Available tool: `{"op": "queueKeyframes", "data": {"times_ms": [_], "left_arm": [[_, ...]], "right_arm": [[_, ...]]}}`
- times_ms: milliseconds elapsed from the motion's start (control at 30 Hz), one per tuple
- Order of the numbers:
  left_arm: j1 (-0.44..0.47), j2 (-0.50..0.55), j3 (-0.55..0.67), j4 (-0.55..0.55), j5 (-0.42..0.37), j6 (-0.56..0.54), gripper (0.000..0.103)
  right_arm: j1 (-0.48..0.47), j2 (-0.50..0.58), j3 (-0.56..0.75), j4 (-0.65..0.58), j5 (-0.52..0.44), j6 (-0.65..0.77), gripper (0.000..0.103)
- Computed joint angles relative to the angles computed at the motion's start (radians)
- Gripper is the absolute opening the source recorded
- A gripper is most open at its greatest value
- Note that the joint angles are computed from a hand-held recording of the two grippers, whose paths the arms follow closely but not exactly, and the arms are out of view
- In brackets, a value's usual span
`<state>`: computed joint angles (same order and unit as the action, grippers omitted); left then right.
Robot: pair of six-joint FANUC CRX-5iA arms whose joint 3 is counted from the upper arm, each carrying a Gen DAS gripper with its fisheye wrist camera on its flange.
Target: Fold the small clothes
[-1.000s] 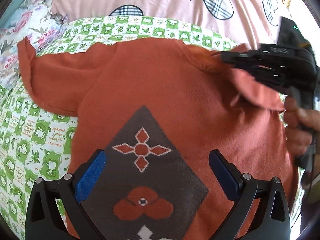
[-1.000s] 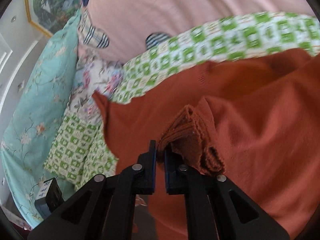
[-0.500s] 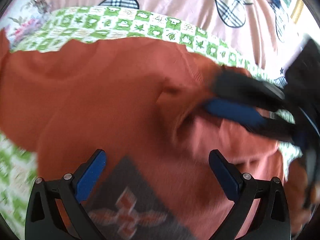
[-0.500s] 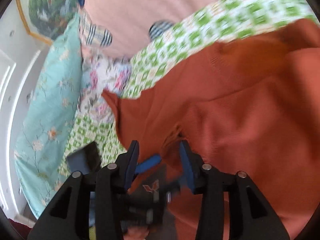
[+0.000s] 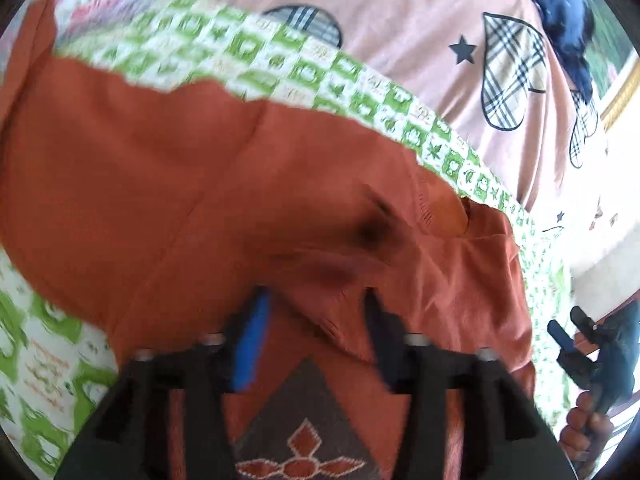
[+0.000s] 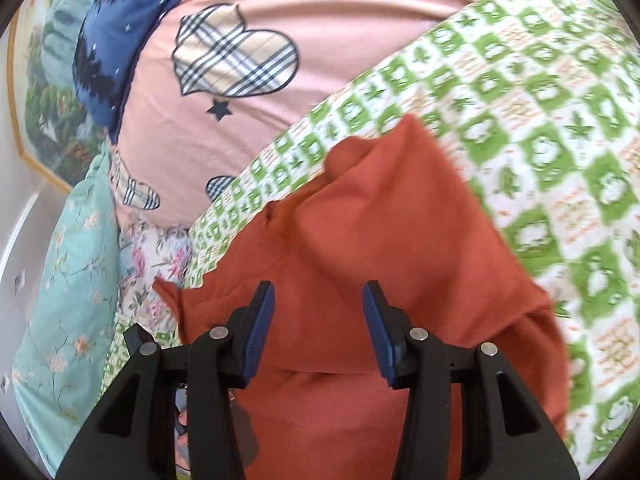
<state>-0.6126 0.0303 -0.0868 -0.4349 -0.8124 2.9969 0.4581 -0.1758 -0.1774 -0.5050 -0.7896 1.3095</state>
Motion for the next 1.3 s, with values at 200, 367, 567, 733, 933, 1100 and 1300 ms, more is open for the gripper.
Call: {"op": "queueKeyframes", "data": {"times_ms": [200,367,567,733,933,1100,1300], "left_arm": [[0.001,0.060,0.058,0.015,-0.008,-0.097,0.072],[-0.036,0.024,0.068,-0.066,-0.049,-0.055,0.004],[-0.080,0.002,0.051,-0.124,-0.135,-0.047,0.004],[-0.092,0.029,0.052,-0.127,-0.148,-0.017,0.005],[-0.105,0.042,0.072,-0.135,-0.183,-0.024,0.004],[-0.101,0.078,0.111,-0.130,-0.117,-0.069,0.004],[-0.099,0.128,0.157,-0.129,-0.150,-0.087,0.004]], "right_arm": [[-0.002,-0.029,-0.025,0.056,-0.005,-0.034,0.048],[0.030,-0.042,-0.058,0.255,0.027,-0.152,0.048],[-0.002,0.149,0.070,0.319,-0.040,-0.130,0.054],[-0.026,0.358,0.256,0.293,-0.116,-0.047,0.061],[-0.049,0.302,0.227,0.267,-0.034,0.023,0.012],[-0.029,0.215,0.103,0.437,0.051,-0.099,0.012],[-0.005,0.290,0.105,0.534,0.066,-0.179,0.012]]}}
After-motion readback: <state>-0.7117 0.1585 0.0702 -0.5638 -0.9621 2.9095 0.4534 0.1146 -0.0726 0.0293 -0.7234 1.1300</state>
